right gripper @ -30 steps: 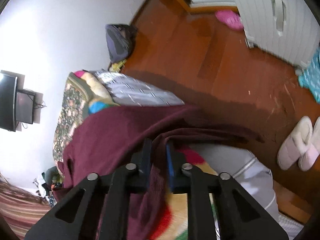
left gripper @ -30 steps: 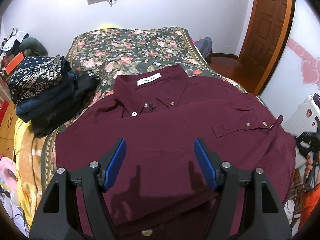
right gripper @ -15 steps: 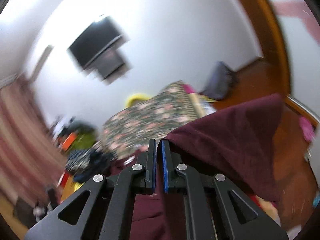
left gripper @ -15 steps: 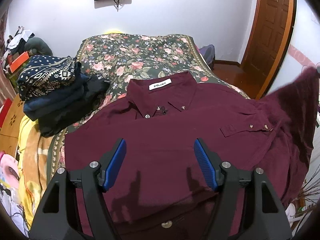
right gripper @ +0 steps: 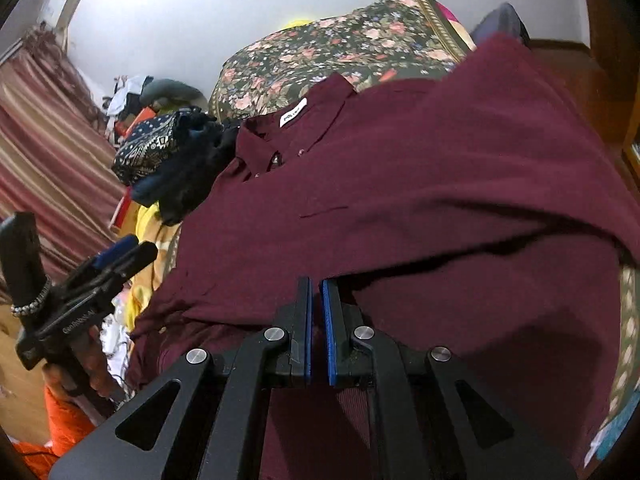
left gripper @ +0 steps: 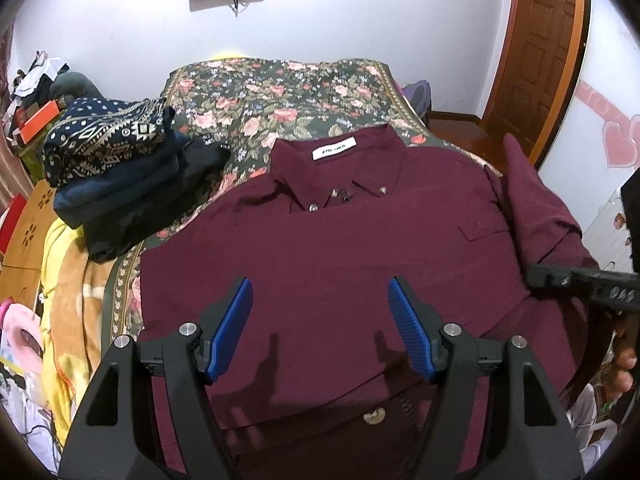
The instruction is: Fold large clothes
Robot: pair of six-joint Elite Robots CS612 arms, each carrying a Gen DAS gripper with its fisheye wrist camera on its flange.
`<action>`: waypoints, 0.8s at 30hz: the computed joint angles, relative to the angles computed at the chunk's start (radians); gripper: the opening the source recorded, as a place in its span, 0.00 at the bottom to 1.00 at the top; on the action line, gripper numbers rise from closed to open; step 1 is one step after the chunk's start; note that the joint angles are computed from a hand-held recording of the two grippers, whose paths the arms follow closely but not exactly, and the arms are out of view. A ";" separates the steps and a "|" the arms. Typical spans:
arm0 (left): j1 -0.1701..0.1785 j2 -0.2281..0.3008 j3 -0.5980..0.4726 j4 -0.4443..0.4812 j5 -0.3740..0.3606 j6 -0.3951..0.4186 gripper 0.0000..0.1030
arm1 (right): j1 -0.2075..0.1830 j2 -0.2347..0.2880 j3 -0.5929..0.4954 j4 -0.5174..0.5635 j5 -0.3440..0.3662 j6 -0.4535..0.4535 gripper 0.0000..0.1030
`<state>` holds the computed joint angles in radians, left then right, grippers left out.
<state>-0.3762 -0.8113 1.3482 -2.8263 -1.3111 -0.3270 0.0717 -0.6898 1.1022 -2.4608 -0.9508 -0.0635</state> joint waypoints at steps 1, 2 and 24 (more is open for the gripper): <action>0.000 0.001 -0.001 0.005 -0.002 -0.001 0.67 | -0.001 -0.007 0.007 -0.003 -0.008 0.004 0.05; 0.001 0.002 -0.002 0.006 -0.005 -0.002 0.67 | 0.000 -0.014 0.009 -0.001 -0.020 0.007 0.05; -0.024 0.038 -0.088 0.075 0.028 0.029 0.67 | -0.090 -0.013 0.069 -0.300 -0.178 0.610 0.71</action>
<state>-0.3999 -0.7732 1.2601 -2.7514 -1.2827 -0.2981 -0.0183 -0.7028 1.1712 -2.7604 -1.1285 0.5464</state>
